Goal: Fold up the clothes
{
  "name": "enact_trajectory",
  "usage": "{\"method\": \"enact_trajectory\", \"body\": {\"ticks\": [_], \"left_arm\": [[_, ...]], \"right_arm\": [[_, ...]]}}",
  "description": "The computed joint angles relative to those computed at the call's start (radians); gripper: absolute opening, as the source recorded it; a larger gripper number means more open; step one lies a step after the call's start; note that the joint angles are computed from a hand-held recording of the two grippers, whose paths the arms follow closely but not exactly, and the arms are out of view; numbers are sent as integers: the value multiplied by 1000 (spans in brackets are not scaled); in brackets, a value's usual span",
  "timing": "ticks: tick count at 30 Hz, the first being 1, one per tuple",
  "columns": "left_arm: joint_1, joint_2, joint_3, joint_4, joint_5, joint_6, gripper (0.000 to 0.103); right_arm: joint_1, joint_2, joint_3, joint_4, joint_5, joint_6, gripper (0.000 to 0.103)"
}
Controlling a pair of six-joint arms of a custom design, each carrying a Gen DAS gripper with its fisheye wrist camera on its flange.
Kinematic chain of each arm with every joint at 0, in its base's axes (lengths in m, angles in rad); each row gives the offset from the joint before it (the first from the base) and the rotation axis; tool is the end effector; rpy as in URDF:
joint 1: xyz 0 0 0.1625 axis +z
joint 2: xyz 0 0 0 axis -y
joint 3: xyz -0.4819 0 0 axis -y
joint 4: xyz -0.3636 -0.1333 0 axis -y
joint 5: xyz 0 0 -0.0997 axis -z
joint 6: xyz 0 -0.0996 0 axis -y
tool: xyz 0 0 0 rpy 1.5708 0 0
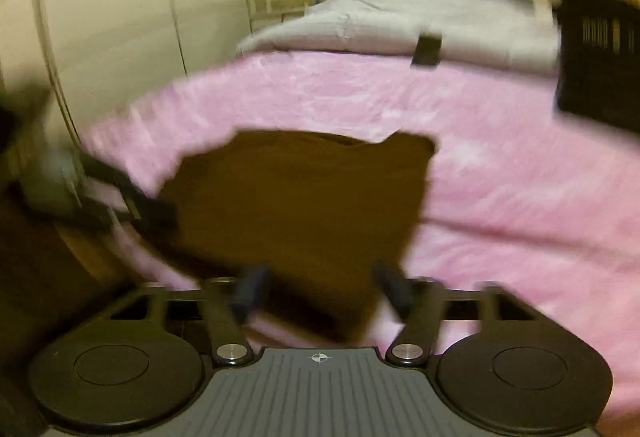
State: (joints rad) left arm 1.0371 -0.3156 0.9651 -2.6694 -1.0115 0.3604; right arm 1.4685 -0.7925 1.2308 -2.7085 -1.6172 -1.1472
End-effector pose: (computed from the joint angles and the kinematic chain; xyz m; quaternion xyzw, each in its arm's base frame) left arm -0.2844 -0.8473 0.0594 0.3497 0.8715 -0.2365 0.2496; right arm 0.0455 -0.8168 0.3394 0.4618 -0.8179 0.2651 0.2180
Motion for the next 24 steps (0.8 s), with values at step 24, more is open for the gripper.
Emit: {"method": "enact_trajectory", "body": {"ticks": [24], "left_arm": [[-13, 57, -77, 39, -43, -7, 22]], "right_arm": [[-52, 32, 83, -400, -69, -517, 85]]}}
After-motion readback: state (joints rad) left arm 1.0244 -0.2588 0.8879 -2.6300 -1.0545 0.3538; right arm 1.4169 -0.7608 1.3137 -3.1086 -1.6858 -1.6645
